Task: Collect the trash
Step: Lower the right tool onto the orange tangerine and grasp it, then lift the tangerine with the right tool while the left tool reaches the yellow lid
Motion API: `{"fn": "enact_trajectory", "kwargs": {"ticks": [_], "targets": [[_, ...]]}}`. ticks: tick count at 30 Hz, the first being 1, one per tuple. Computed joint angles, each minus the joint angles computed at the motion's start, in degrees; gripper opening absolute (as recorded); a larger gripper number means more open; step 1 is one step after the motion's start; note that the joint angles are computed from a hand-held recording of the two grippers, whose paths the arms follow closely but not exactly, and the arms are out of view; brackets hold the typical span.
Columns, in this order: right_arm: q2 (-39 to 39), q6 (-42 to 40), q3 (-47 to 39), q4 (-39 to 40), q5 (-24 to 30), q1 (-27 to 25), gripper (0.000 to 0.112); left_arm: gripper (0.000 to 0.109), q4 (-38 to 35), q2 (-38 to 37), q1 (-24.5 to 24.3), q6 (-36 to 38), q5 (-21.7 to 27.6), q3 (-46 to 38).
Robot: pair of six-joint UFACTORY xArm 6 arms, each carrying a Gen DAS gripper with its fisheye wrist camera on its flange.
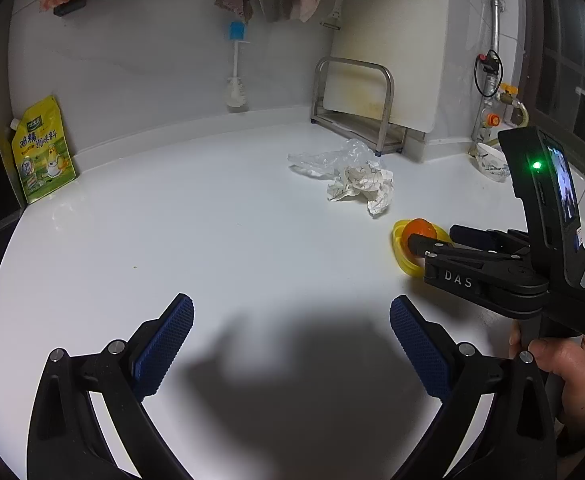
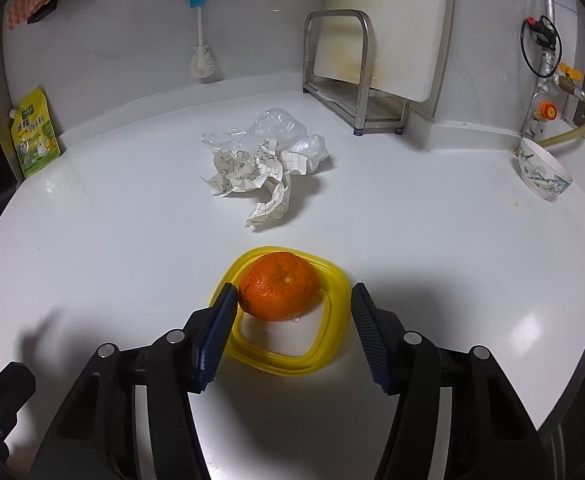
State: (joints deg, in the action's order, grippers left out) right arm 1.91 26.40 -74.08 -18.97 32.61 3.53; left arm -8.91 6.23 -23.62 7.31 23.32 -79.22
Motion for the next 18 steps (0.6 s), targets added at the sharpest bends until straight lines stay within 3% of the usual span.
{"fn": "enact_trajectory", "kwargs": {"ticks": [1, 2, 3, 12, 18], "targets": [[0.1, 0.2, -0.1, -0.6, 0.0, 0.1, 0.050, 0.097, 0.2, 0.0, 0.0, -0.1, 0.0, 0.0], [0.1, 0.2, -0.2, -0.9, -0.1, 0.2, 0.035, 0.097, 0.2, 0.0, 0.0, -0.1, 0.0, 0.0], [0.3, -1.2, -0.3, 0.4, -0.1, 0.2, 0.032, 0.097, 0.1, 0.0, -0.1, 0.0, 0.0, -0.1], [-1.1, -2.4, 1.3, 2.3, -2.3, -0.3, 0.024, 0.097, 0.4, 0.3, -0.4, 0.0, 0.6, -1.1], [-3.8, -7.4, 3.7, 10.1, -4.9, -1.5, 0.022, 0.097, 1.3, 1.2, -0.9, -1.5, 1.4, -3.0]]}}
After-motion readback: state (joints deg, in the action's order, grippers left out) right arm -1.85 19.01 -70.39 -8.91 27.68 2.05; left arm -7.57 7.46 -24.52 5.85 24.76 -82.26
